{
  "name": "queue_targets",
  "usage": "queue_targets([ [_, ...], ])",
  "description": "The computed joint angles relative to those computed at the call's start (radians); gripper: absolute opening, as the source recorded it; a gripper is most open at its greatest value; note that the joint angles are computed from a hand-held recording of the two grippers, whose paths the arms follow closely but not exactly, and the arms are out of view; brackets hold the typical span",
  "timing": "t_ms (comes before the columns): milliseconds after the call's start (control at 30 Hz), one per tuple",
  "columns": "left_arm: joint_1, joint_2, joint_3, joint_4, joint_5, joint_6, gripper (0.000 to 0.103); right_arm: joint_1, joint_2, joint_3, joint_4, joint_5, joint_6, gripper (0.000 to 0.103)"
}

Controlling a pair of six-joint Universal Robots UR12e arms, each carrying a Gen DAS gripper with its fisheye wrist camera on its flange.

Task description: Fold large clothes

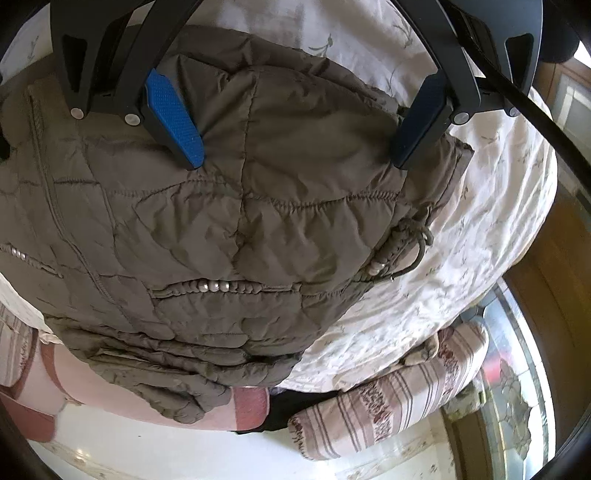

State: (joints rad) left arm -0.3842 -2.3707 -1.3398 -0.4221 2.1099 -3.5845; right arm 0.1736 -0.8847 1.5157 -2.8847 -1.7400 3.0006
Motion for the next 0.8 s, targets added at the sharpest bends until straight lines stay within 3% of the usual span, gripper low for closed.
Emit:
queue_targets([
  [233,-0.003,-0.007,0.036,-0.093,0.007,-0.087,0.101,-0.003,-0.001,-0.005,0.021,0.007,0.008,0.076],
  [633,-0.010,-0.018,0.083,-0.203,0.028,-0.164,0.101,-0.006,-0.003,-0.017,0.059,0.020,0.016,0.077],
  [800,-0.005,-0.018,0.128,-0.330,-0.007,-0.234,0.101,-0.011,-0.003,-0.021,0.075,0.040,0.023,0.077],
])
